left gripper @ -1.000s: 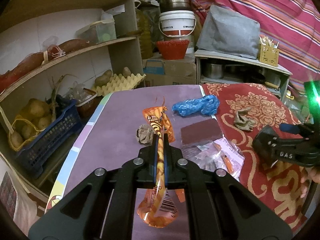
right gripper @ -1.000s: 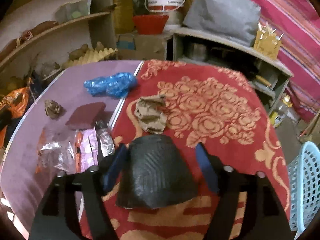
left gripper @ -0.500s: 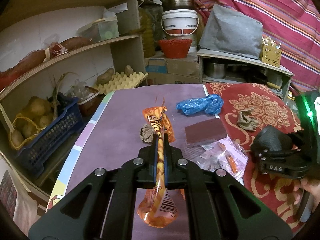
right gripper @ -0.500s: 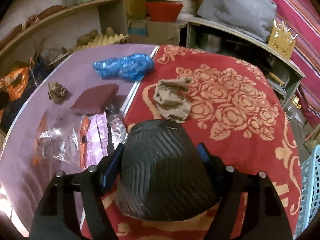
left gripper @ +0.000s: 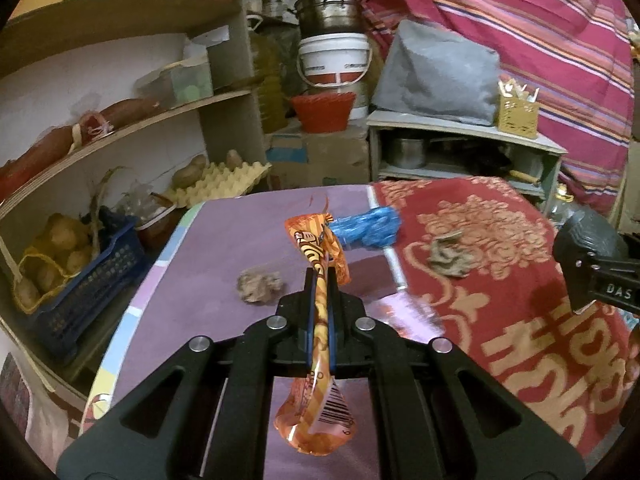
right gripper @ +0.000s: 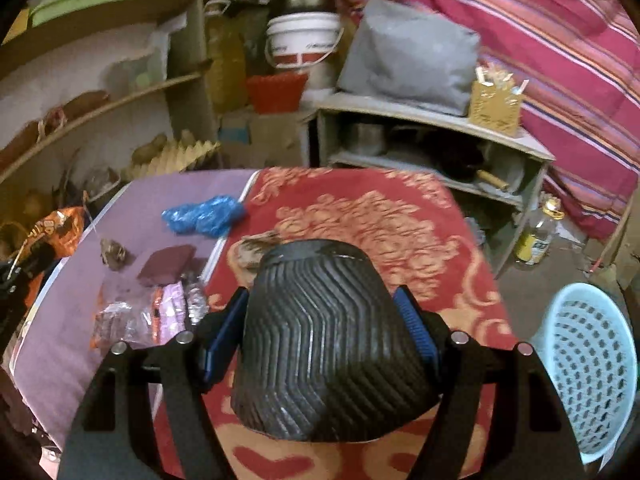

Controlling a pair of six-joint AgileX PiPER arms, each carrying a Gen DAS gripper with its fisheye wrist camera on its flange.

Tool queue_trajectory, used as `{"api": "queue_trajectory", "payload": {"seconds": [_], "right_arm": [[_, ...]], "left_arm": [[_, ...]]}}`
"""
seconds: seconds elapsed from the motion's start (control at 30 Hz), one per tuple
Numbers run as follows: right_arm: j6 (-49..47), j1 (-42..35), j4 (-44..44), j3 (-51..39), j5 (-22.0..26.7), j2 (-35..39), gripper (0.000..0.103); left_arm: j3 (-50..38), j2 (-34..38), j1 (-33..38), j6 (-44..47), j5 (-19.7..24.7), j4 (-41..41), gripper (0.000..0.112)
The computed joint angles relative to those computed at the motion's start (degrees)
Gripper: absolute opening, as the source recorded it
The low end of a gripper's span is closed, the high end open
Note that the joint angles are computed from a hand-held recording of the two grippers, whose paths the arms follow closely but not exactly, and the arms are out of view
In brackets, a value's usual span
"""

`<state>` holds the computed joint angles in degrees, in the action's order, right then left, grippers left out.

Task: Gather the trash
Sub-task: 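Carry the snack bag and black cap over the light-blue basket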

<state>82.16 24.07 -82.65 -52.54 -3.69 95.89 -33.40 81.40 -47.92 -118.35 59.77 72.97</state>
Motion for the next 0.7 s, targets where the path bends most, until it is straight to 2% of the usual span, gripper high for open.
{"api": "queue_trajectory", "payload": {"seconds": [0.13, 0.4, 0.57, 0.7], "right_arm": [[-4.91, -6.38, 2.61, 3.13, -2.16, -3.83, 0.073], [-7.12, -24.56, -1.19, 6.91, -10.07, -8.01, 0.073], [-7.62, -38.83, -4.59, 5.99, -17.69, -6.23, 0.073], [-8.59, -46.69, -6.37, 3.47, -21.13, -2.83, 0.073]], "left_arm": [[-5.08, 3.78, -3.24, 0.78, 1.02, 0.07, 0.003], [-17.87, 13.51, -7.0, 3.73, -0.38, 1.08, 0.003], [-29.59, 22.52, -9.07, 8.64, -2.16, 0.95, 0.003], [-40.94, 30.86, -10.07, 15.35, -4.4, -0.69, 0.003]]}}
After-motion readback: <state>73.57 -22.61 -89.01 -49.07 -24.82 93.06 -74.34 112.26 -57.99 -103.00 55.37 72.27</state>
